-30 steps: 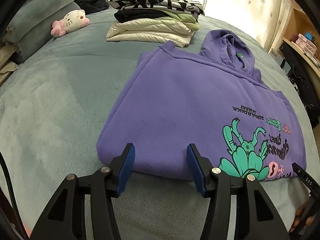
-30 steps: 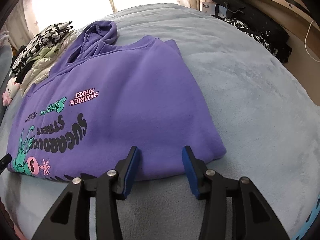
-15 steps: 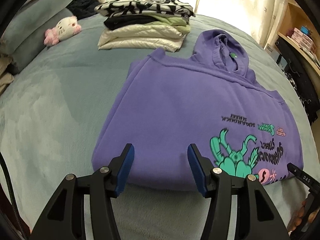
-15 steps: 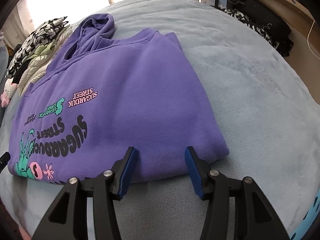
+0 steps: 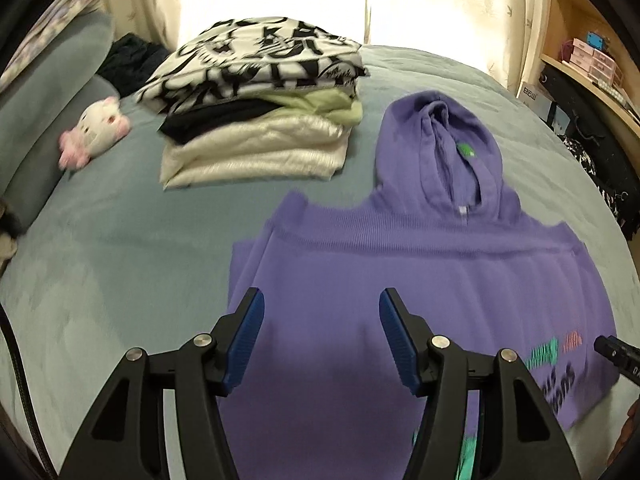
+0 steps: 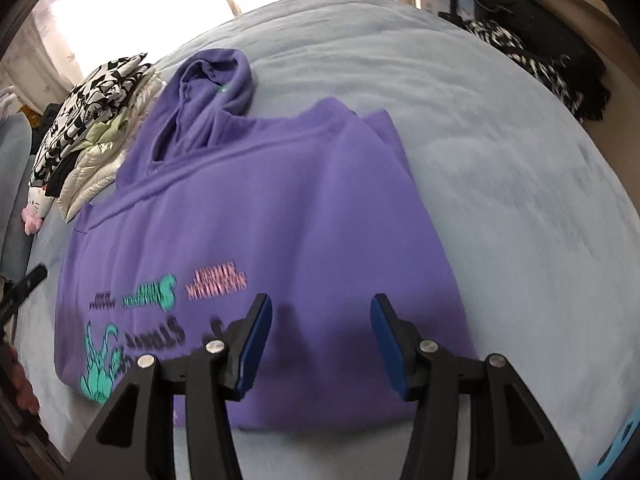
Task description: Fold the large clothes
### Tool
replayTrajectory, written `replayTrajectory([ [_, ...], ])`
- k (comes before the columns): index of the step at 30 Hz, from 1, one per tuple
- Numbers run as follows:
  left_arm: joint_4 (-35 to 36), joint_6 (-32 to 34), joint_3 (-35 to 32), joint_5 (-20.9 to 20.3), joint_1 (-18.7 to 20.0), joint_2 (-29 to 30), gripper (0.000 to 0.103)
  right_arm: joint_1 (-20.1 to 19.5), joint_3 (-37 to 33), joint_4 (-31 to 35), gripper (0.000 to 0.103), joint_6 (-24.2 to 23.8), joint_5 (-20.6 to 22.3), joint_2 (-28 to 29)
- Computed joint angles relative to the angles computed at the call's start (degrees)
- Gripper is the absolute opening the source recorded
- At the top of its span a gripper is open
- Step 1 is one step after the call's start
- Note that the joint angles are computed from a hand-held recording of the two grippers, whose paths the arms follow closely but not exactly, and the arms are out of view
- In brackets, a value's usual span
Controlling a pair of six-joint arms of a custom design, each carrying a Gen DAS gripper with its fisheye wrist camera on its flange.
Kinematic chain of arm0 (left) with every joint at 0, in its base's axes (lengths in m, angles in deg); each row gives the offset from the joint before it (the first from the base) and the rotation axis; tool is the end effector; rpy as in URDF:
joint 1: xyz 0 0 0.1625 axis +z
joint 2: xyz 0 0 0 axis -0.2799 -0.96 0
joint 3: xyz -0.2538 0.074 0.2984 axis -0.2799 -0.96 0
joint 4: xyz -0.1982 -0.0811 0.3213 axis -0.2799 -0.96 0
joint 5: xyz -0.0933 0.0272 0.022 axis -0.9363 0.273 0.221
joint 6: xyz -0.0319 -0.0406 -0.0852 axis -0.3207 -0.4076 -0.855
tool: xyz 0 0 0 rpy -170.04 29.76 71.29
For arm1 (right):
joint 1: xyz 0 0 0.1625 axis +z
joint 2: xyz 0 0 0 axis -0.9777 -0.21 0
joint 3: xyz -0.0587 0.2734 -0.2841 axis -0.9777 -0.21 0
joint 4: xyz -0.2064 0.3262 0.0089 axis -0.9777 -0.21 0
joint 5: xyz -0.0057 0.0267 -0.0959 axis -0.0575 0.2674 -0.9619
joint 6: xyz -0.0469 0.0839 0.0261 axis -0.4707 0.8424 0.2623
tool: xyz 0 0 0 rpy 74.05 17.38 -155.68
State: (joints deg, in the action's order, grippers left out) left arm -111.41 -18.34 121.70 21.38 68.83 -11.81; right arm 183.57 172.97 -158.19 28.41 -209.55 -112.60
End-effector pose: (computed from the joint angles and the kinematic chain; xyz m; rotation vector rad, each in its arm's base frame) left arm -0.1707 -0.5683 0.2045 0.4225 2.3053 -0.7082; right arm 0.1839 -0.4270 0.1961 -0.1962 -2.3703 0.7453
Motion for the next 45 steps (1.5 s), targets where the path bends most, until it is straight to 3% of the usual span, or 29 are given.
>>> replayTrajectory([
  [8, 4.34, 5.96, -18.50, -6.73, 4.54, 12.24, 0.058, -1.44, -9.77, -0.67, 0.051, -8.14, 3.18, 5.93],
  [16, 10.00, 7.54, -36.59, -6.70, 7.72, 26.00, 0.058, -5.51, -26.33, 3.72, 0.052, -15.24, 10.51, 13.49],
  [24, 15.78, 7.63, -49.75, -5.70, 10.31, 35.89, 0.059, -9.95, -44.57, 9.15, 0.052, -16.78, 15.94, 23.25],
  [27, 16.96, 7.93, -53.31, -7.19, 11.03, 37.96, 0.065, -11.13, -49.58, 10.48, 0.052, -15.59, 16.33, 26.24],
  [32, 20.43, 5.87, -60.38, -11.03, 12.40, 41.17, 0.065, -12.45, -56.40, 10.57, 0.052, -14.13, 17.72, 30.12],
  [34, 19.88, 5.84, -61.49, -13.09, 12.83, 41.78, 0.048, -12.86, -58.50, 11.17, 0.052, -13.06, 19.01, 31.22],
  [35, 19.33, 6.41, -61.78, -15.11, 13.22, 41.82, 0.023, -13.02, -59.62, 12.01, 0.051, -12.69, 19.75, 31.76],
  [36, 18.49, 6.64, -61.57, -16.62, 13.36, 41.73, 0.005, -13.08, -60.74, 13.05, 0.046, -12.24, 19.78, 32.38],
  [37, 17.30, 6.75, -60.94, -16.29, 13.16, 41.62, 0.005, -13.04, -61.49, 13.27, 0.019, -12.30, 19.57, 32.88],
  [38, 15.47, 7.06, -59.95, -15.38, 12.80, 41.51, 0.004, -13.17, -62.45, 13.94, 0.005, -12.70, 20.47, 33.38],
  [43, 4.91, 8.50, -50.78, -12.91, 11.10, 37.41, 0.003, -11.77, -56.14, 6.62, 0.005, -16.41, 25.72, 30.33],
  [45, 1.17, 8.81, -46.62, -13.00, 10.56, 35.09, 0.003, -11.15, -49.65, 1.77, 0.005, -18.61, 31.17, 26.31],
])
